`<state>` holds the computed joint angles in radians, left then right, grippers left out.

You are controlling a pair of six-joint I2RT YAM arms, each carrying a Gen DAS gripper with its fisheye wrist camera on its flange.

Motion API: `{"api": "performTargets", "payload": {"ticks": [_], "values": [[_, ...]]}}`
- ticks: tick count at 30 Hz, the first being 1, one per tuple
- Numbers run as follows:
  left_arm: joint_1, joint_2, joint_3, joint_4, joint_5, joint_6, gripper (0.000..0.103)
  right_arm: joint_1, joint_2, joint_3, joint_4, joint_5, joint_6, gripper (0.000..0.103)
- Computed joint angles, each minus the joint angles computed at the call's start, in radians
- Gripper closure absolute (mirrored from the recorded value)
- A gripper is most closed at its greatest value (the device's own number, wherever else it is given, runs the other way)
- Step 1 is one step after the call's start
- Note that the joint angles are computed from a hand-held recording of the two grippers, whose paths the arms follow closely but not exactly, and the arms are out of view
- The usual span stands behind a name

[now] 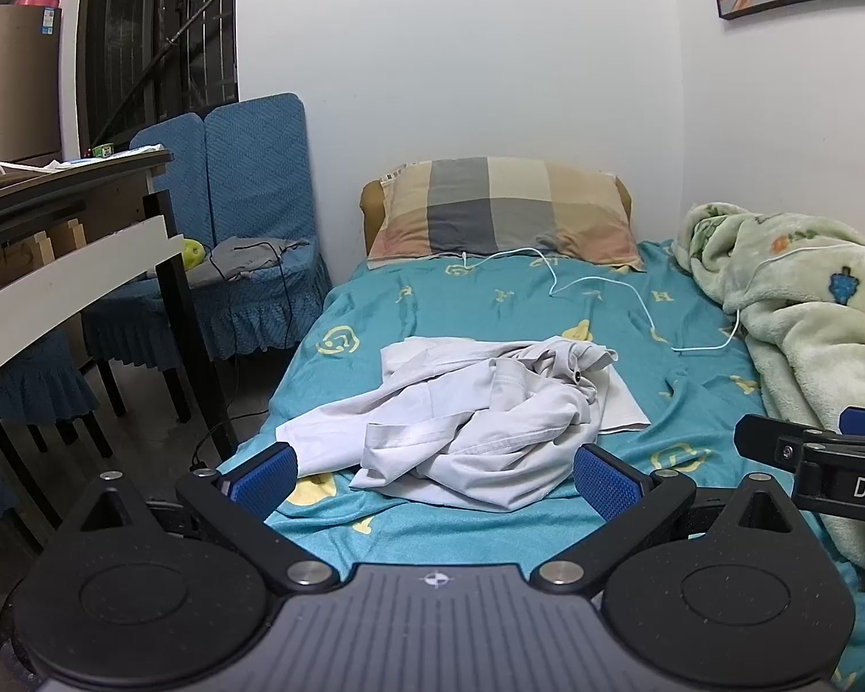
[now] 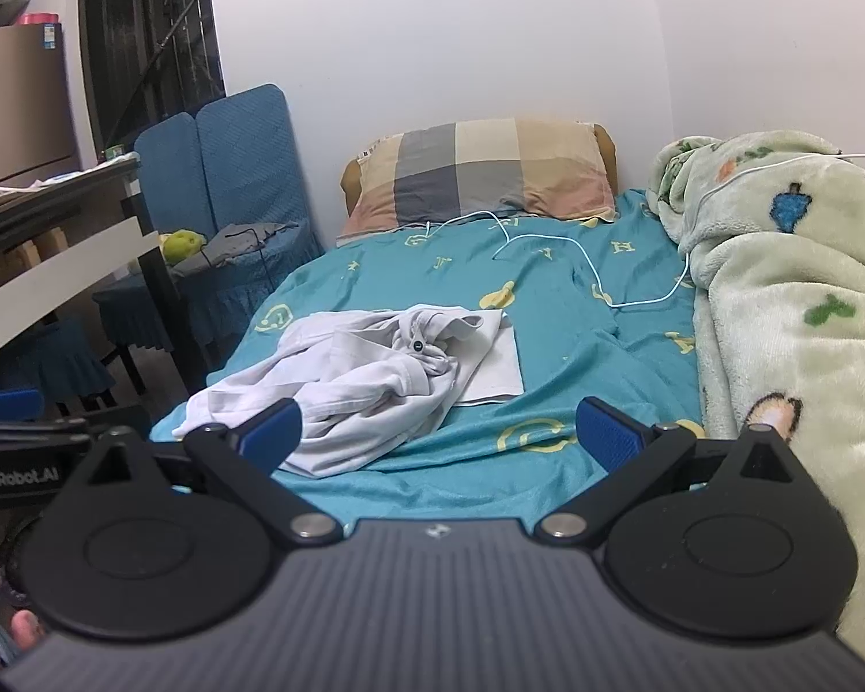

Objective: Fold clothes

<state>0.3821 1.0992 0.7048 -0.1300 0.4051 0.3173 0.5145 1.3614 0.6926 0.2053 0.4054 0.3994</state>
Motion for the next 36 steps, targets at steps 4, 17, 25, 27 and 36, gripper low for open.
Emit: {"api": "performTargets", "payload": {"ticks": [4,17,25,27,36], "values": [[0.001,0.001,-0.003,0.003,0.006,0.003,0.0,0.002,-0.003,-0.004,0.003,0.001,-0.001,0.0],[-0.025,0.007,-0.009,0.017,-0.034,0.029,0.0,0.005,-0.001,-0.004,-0.001,0.007,0.003,0.0],[-0.083,0.124,0.109,-0.031,-0.072,0.012,0.0,0.009,-0.032,-0.007,-0.063,0.04,0.056,0.0],[-0.128,0.187,0.164,-0.04,-0.089,0.01,0.001,0.012,-0.033,-0.004,-0.08,0.058,0.064,0.0],[-0.371,0.633,0.535,-0.014,-0.242,0.032,0.006,-0.076,0.007,-0.023,-0.002,-0.042,0.088,0.0]]}}
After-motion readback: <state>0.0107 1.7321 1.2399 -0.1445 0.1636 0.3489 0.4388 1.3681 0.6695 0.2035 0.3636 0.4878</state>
